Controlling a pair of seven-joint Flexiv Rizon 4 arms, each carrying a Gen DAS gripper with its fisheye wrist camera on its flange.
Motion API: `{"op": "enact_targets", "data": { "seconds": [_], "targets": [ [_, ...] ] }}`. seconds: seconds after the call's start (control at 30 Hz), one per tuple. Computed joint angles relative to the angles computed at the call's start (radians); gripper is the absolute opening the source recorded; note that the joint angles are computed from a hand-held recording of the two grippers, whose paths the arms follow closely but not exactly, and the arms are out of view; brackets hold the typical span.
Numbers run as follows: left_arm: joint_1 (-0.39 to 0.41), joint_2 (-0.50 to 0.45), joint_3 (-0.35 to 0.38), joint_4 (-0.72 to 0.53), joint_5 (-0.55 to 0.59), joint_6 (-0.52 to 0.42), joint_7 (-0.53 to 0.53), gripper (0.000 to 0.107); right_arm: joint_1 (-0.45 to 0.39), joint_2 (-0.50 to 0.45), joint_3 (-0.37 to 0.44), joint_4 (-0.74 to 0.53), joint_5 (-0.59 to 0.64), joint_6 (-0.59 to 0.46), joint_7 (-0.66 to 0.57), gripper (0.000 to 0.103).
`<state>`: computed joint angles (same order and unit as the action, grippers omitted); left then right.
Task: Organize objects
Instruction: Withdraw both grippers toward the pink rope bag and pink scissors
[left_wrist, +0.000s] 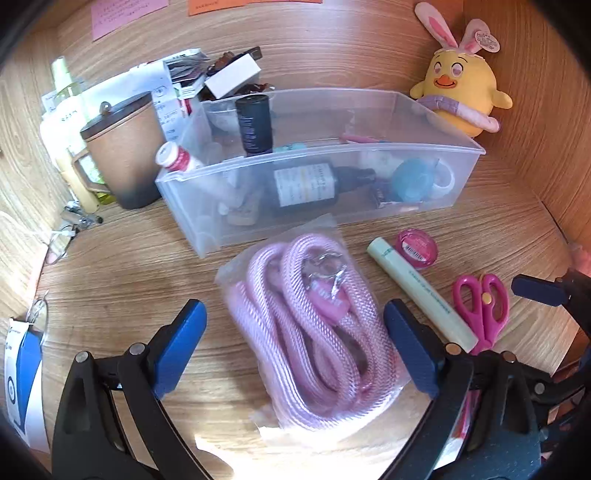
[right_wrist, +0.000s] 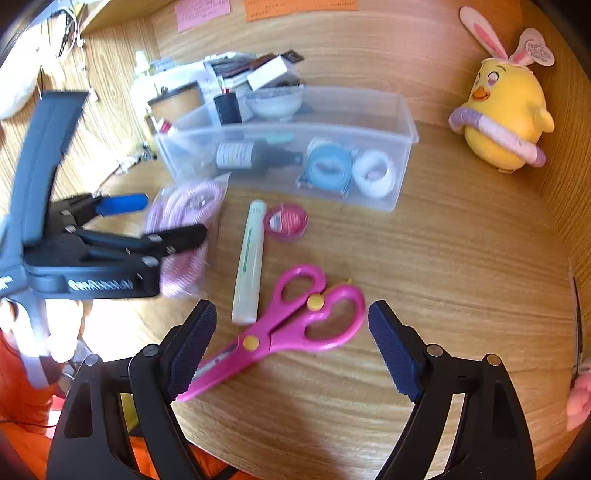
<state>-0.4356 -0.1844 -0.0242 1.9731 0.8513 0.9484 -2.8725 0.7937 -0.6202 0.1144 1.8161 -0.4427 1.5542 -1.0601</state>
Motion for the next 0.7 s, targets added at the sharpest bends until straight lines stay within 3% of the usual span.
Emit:
{"op": "enact_targets", "data": {
  "seconds": [0.1,0.17,0.47,0.6,0.7],
  "targets": [
    [-0.004,0.022,-0.001,0.022,0.002,-0.021,-0.009,0.098,0.007,-0.002,-0.012,0.003,-0.001,-0.019,0.011,0.083],
    [0.003,0.035,-0.005,0.040,-0.005,-0.014,-0.008,0.098,0.044,0.008,-0.070,0.026,-0.014,0.003,0.037,0.083],
    [0.066,0.014,-0.002,0.073,-0.101,0.118,0.105,0.098,0.047,0.020,-0.134,0.044,-0.017,0.017,0.101,0.082],
    [0.084,-0.025,0.011,0.076,-0.187,0.181,0.185,0.098,-0.015,0.011,-0.052,0.028,-0.007,0.020,0.075,0.073],
    [0.063,-0.041,0.036,0.061,-0.199,0.172,0.187,0.098,0.027,0.001,-0.090,0.019,-0.023,0.023,0.078,0.063]
  ]
}}
